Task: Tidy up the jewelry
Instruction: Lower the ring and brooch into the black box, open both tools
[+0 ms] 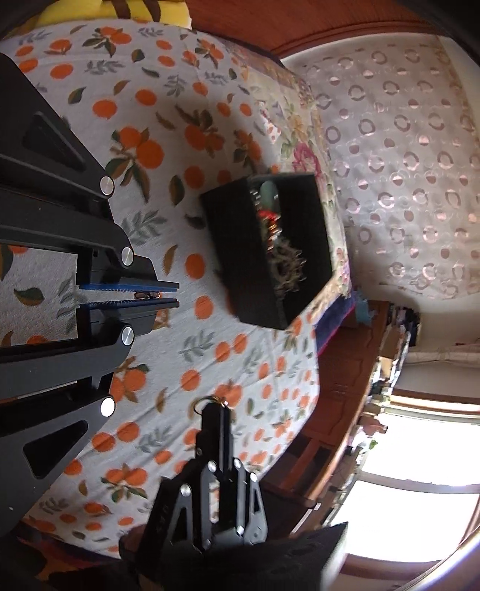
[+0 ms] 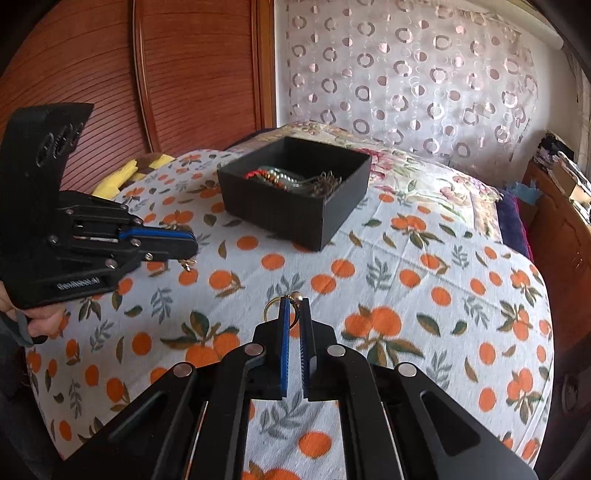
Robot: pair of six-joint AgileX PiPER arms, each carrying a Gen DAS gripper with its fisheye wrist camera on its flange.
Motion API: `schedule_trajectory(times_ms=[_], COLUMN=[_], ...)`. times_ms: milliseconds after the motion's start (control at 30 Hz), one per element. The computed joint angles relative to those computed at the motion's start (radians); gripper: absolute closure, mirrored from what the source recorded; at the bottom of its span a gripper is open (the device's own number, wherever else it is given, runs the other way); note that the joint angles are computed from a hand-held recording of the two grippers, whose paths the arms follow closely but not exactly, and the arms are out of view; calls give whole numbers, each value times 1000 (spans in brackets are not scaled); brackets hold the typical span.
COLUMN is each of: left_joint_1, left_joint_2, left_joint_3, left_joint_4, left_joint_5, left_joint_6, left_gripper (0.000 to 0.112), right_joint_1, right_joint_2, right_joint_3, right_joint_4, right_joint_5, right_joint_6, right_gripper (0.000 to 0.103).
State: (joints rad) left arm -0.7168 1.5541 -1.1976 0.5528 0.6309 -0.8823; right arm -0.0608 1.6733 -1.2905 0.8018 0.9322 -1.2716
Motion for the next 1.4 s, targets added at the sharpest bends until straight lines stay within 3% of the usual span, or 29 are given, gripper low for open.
schedule_trajectory(times_ms=[267,700,1400], left_joint_1=[56,164,254], left_joint_2=[-31,66,249], left_joint_3=[-77,-251,-445], left_joint_4=[-30,-101,-199], left_joint_5=[23,47,60], left_joint_6=[75,211,337], left_gripper=[109,109,109], right_joint_1=[23,125,115], right_joint_2=[65,274,352], right_joint_3=[-147,-482,-566], right_joint_4=[35,-3,4], right_joint_5=[39,70,93], right_joint_6=[53,241,295], right_gripper=[97,97,92])
